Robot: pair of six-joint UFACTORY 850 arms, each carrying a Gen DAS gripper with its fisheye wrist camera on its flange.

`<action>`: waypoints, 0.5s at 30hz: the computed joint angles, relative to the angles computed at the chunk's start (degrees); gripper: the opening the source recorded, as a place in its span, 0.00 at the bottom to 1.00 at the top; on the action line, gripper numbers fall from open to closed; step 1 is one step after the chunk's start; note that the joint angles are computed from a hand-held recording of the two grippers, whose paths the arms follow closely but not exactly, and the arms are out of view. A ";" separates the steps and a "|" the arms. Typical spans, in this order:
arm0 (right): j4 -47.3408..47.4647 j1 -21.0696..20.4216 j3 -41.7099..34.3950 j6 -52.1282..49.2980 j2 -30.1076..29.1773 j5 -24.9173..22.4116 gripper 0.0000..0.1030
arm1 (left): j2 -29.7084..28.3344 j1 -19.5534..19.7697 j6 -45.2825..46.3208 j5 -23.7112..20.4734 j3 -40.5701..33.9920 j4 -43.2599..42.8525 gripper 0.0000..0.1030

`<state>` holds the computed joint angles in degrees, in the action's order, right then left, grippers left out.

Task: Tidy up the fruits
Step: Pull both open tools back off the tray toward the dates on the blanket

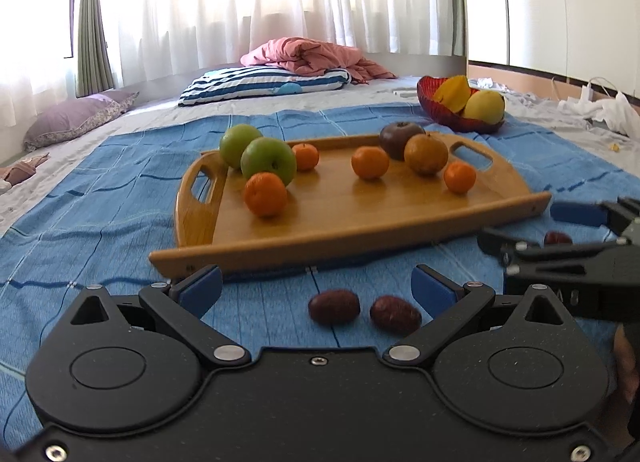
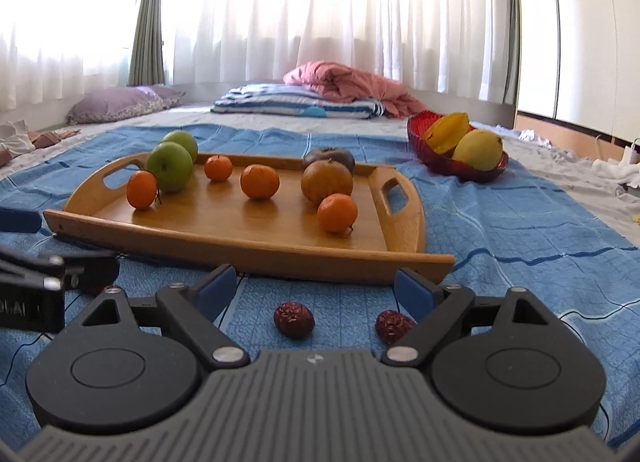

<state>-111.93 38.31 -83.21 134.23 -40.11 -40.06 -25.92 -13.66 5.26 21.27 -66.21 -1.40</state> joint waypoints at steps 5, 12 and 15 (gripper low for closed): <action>-1.09 0.61 -0.15 -0.40 -0.95 -2.37 0.91 | -0.10 -0.06 0.36 0.07 0.75 -0.33 0.96; -6.40 1.92 0.62 -1.71 -1.79 -6.42 0.91 | 0.53 0.13 -4.10 -0.16 1.73 2.20 0.81; -6.89 2.24 0.53 -3.10 -2.01 -6.58 0.88 | 0.78 0.09 -5.11 -0.52 1.82 2.14 0.74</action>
<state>-118.82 40.54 -82.68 131.13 -42.12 -46.64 -25.14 -13.56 0.15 20.75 -64.39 0.74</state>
